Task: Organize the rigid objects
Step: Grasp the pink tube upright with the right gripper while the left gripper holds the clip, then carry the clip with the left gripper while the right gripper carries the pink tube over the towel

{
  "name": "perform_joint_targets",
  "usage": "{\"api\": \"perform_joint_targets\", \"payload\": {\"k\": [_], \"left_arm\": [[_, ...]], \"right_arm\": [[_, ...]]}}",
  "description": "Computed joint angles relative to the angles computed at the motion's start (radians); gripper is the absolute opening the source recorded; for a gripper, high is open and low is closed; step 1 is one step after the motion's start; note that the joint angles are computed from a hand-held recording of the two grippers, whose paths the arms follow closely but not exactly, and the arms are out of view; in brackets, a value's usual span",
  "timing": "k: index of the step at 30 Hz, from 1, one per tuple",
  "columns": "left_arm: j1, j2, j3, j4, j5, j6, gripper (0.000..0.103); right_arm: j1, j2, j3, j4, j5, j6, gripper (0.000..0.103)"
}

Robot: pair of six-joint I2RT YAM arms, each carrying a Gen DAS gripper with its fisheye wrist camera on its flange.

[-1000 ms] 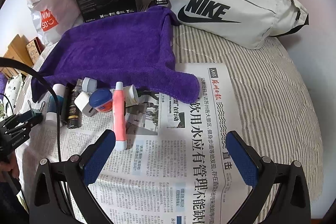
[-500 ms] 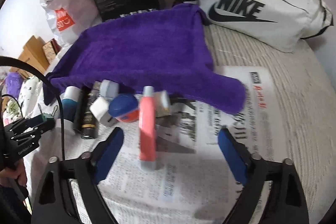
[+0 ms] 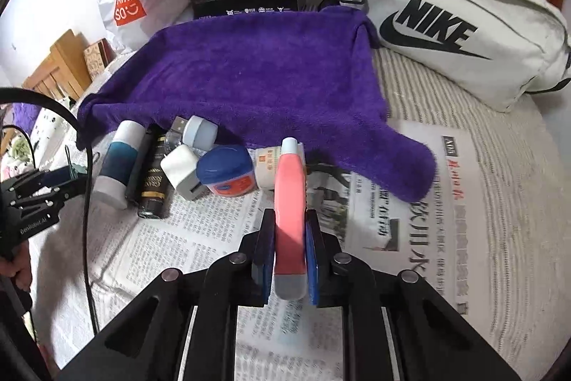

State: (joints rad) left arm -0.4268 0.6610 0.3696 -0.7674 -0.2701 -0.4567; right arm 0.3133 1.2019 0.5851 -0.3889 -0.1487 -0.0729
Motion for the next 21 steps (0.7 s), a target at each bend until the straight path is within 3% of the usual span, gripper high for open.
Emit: {"api": "perform_joint_targets", "payload": {"k": [9,17,21], "left_arm": [[-0.006,-0.033,0.019,-0.054,0.021,-0.021,0.039],[-0.08,-0.065,0.073,-0.132,-0.021,-0.079,0.039],[-0.06,-0.075,0.111,-0.159,-0.013,-0.058,0.039]], "right_arm": [[-0.021,-0.063,0.003,-0.068,0.003,-0.022,0.015],[-0.049,-0.094,0.022,-0.11,-0.022,-0.032,0.015],[-0.061,-0.098,0.036,-0.121,-0.041,-0.035,0.015]]}}
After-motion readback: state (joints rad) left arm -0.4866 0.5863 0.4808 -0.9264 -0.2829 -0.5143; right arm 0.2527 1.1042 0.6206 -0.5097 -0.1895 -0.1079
